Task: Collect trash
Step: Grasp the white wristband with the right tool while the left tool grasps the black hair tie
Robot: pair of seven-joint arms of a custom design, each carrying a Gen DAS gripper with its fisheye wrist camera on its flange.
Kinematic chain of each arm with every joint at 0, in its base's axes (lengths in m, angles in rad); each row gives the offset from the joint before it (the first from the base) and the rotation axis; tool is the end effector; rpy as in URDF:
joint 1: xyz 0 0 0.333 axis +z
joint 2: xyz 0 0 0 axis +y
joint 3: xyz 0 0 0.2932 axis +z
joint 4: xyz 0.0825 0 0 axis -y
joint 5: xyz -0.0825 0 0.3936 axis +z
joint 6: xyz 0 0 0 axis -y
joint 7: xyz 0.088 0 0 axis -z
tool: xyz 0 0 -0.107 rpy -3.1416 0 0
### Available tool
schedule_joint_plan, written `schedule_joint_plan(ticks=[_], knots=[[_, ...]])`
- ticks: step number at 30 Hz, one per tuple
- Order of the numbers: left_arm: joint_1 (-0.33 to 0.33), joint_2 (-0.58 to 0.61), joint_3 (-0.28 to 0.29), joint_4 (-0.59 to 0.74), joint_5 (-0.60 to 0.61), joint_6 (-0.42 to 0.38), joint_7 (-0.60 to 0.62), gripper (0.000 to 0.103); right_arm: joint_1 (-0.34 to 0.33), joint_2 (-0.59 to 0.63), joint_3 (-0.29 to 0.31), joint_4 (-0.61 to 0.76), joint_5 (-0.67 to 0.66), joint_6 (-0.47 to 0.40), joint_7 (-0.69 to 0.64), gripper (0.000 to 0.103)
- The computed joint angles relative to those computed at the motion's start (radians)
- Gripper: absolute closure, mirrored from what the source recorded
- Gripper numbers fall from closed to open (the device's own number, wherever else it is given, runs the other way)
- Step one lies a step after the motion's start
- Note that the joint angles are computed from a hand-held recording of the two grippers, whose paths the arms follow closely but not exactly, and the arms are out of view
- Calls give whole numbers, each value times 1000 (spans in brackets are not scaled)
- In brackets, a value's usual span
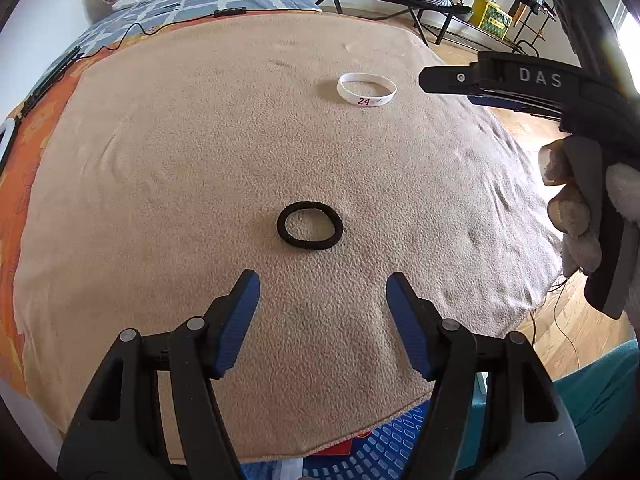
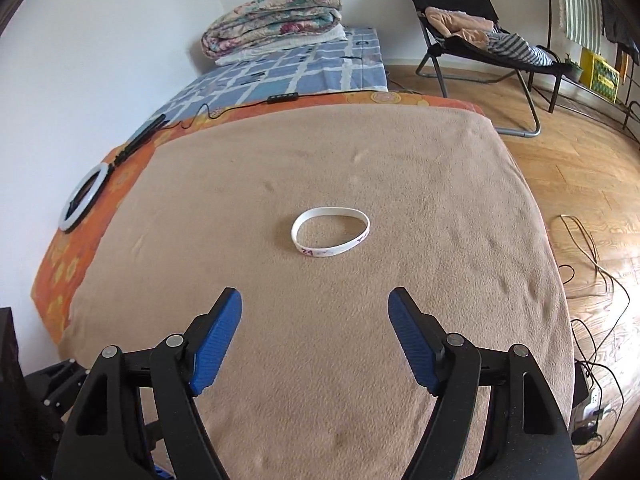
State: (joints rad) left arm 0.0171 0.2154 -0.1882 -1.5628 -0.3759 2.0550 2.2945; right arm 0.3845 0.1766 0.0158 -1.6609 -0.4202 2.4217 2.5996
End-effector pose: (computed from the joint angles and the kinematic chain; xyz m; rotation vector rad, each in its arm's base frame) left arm 0.6482 -0.1212 0.5293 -1.1921 2.7588 -0.7327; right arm 0.6150 0.2575 0.5427 -1.4112 2.1164 -0.5261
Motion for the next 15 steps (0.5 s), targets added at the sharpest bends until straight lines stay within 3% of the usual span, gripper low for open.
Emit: schedule_joint_plan(ticks=[6,9,15], knots=[[-16,57,-7,48,50,11,-43,35,-13,105,-17,116,64,-53,-73,27],[-17,82,-14,75,64,5,-58,40,-11,161,-24,179,103,-74,-120,27],[-21,102,-27,87,87,35,-53,40,11,281,-53,333,141,-182,-194,27]])
